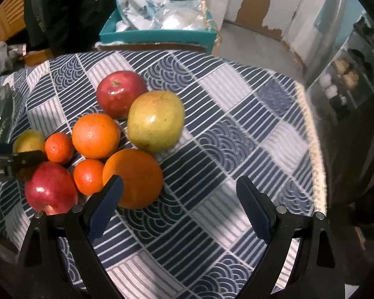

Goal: Organize fruits
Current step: 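Grasp the yellow mango with the left tool while the right tool approaches a large orange, then grasp the large orange with the right tool while the left tool lifts the mango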

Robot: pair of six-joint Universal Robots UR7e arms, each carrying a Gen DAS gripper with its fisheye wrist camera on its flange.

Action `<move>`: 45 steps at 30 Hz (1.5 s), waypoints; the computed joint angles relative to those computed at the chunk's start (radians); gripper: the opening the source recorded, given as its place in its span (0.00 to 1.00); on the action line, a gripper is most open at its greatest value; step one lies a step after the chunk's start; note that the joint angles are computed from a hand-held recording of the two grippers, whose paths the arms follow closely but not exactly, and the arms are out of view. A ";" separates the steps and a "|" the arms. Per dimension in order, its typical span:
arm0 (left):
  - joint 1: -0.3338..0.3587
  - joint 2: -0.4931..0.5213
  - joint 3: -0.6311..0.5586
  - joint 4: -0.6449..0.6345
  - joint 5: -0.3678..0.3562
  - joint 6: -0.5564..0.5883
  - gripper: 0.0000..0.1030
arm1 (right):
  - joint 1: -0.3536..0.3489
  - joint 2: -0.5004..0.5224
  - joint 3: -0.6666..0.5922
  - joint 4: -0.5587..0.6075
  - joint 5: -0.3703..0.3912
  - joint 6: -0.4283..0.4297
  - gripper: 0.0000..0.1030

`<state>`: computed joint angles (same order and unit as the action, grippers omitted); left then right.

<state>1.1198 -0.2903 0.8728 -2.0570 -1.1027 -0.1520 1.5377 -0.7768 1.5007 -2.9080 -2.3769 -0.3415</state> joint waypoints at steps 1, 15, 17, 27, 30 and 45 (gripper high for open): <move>0.003 -0.001 -0.003 0.000 -0.022 -0.003 0.69 | -0.005 0.000 -0.006 0.024 0.020 0.017 0.88; -0.032 -0.028 0.075 -0.116 0.148 0.135 0.69 | -0.034 0.062 -0.100 0.194 0.122 0.124 0.87; -0.030 -0.030 0.074 -0.114 0.143 0.130 0.69 | -0.042 0.058 -0.107 0.217 0.147 0.162 0.87; -0.028 -0.031 0.071 -0.102 0.142 0.115 0.69 | -0.092 0.012 -0.097 0.308 0.359 0.308 0.67; -0.036 -0.044 0.095 -0.126 0.148 0.131 0.69 | -0.074 0.025 -0.101 0.287 0.288 0.287 0.66; -0.057 -0.094 0.165 -0.203 0.180 0.155 0.69 | 0.005 0.060 -0.045 0.023 -0.005 0.008 0.66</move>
<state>1.0628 -0.3839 1.0374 -2.2598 -0.9231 0.0026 1.5424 -0.7171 1.4553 -2.8846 -2.3816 -0.3332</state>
